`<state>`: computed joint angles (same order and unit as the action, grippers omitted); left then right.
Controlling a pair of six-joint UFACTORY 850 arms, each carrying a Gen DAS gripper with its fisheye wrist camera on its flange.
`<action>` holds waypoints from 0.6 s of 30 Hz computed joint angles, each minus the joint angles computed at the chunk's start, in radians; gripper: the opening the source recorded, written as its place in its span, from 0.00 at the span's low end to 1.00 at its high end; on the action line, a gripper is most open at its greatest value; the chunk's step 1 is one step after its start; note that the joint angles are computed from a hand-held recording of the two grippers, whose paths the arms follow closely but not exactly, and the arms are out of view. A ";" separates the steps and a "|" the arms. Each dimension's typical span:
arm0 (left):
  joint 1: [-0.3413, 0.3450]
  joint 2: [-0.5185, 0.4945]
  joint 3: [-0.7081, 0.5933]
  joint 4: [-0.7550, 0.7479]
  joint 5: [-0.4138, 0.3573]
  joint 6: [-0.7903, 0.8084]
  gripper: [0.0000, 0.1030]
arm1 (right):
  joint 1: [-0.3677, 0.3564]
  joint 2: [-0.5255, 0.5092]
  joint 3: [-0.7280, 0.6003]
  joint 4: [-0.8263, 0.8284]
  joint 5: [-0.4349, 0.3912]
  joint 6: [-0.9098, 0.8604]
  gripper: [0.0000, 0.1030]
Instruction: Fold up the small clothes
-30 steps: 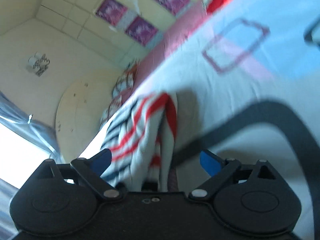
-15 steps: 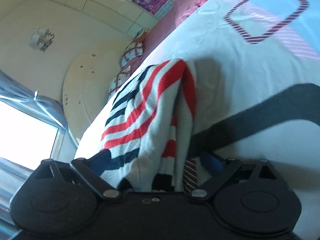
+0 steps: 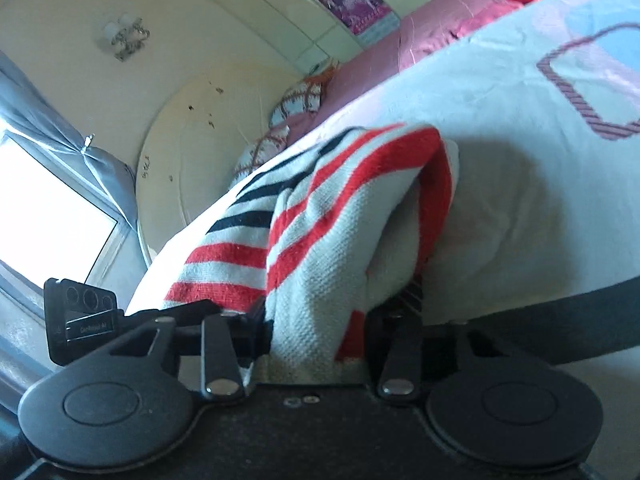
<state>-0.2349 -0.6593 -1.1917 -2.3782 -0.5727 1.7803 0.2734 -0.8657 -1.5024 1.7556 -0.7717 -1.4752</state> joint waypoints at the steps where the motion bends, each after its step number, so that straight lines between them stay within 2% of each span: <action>1: -0.002 0.005 0.003 -0.010 -0.005 0.013 0.47 | 0.000 0.010 0.016 0.025 -0.008 -0.025 0.38; 10: 0.003 0.074 0.026 0.010 -0.033 0.035 0.43 | 0.006 0.102 0.088 0.069 0.008 -0.070 0.37; 18: 0.047 0.196 0.130 0.020 -0.069 0.074 0.43 | 0.053 0.168 0.121 0.112 0.037 -0.096 0.37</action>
<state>-0.1882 -0.4634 -1.0614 -2.3580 -0.6420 1.8547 0.3262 -0.6973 -1.3817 1.8673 -0.7348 -1.5709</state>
